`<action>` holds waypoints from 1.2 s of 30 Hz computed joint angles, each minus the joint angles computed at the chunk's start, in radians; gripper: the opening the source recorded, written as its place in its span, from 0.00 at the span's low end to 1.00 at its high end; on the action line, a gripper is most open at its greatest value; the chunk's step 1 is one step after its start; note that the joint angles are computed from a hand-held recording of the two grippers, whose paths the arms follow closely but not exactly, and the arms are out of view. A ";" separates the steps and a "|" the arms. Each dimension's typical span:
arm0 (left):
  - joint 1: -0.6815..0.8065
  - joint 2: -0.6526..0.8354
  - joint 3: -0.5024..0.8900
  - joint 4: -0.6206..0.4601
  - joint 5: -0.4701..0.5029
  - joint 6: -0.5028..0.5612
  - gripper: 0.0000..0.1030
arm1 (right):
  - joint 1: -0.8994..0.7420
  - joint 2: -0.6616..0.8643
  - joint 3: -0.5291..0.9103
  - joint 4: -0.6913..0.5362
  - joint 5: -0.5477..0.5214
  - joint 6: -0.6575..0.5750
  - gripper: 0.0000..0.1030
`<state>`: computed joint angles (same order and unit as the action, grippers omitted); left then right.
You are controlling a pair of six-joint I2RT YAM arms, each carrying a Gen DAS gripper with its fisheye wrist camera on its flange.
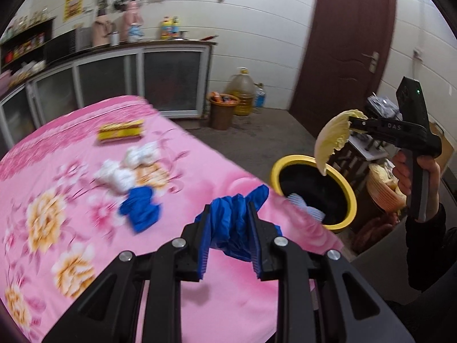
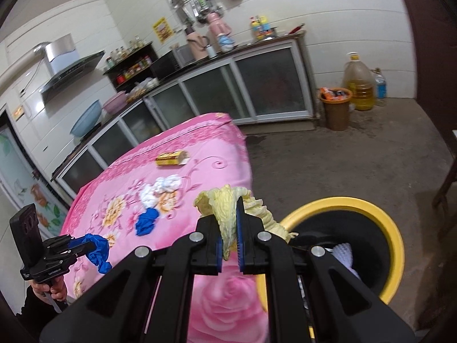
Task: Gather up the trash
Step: 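Carry the blue gloves and yellow bag over the bin and open both tools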
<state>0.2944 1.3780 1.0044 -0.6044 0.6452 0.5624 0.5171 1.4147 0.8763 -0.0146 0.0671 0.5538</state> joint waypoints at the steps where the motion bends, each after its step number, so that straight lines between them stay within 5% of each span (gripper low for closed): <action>1: -0.049 0.001 -0.001 0.023 -0.026 -0.030 0.22 | -0.012 -0.016 -0.019 0.000 0.001 0.001 0.08; 15: -0.573 0.172 0.069 0.271 -0.269 -0.281 0.22 | -0.180 -0.145 -0.240 0.017 -0.031 0.015 0.08; 36: -0.738 0.491 0.228 0.414 -0.393 -0.499 0.22 | -0.263 0.070 -0.267 0.106 -0.082 0.023 0.08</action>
<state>-0.4433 1.8690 1.2320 -0.1900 0.2520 0.0630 0.2540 1.4844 0.6092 0.0912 -0.0152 0.5767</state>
